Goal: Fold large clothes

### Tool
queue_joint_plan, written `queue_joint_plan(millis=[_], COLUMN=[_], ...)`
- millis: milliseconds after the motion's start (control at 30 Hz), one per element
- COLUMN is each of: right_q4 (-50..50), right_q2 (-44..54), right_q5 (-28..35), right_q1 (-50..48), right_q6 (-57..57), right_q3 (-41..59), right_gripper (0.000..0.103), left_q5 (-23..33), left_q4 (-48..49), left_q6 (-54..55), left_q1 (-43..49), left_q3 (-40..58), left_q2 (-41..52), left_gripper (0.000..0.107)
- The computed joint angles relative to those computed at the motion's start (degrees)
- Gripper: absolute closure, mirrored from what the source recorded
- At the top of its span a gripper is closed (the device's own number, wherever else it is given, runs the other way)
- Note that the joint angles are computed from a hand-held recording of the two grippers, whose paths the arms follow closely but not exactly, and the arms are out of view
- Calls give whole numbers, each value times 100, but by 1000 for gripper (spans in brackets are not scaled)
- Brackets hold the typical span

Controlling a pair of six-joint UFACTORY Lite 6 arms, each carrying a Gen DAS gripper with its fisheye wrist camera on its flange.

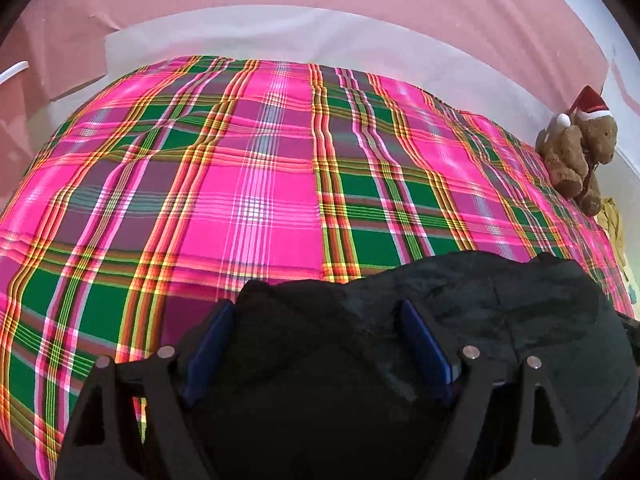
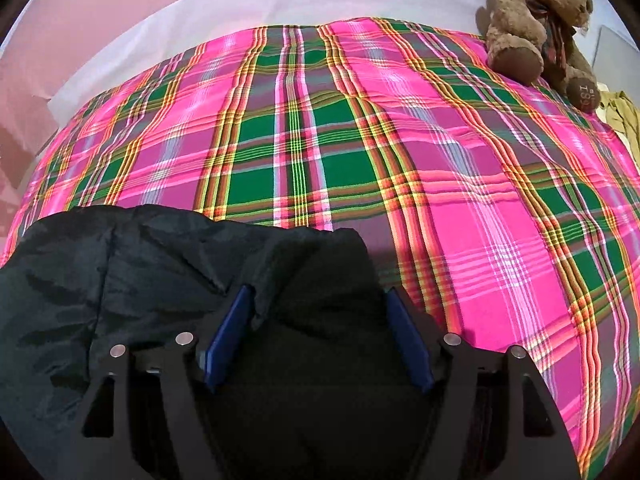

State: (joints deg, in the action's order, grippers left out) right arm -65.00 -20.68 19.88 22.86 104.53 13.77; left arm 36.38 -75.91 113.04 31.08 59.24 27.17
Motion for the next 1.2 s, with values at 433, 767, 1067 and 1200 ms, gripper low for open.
queue_joint_plan(millis=[433,767,1067,1200], right_q4=[2113,1638,-203,104], right_q2=[-1489,1347,2064,1736], right_q5=[2630,597,413,497], right_q1=[2239,1559,1593,1575], right_q6=[-1624,-987,859,556], right_q3=[1583,2112,1998,1939], right_gripper=[34,41,41,43], left_q5=[1100,-568,-1167,-1429], left_q4=[1220,891,-847,-1257], left_q6=[-1469,-1297,161,504], left_q1=[471,-1712,-2145,-2349], left_q3=[-116,-1472,-1727,-1785], left_q2=[-1814,-1983,-1575,-1589], left_gripper=[26,52,52,52])
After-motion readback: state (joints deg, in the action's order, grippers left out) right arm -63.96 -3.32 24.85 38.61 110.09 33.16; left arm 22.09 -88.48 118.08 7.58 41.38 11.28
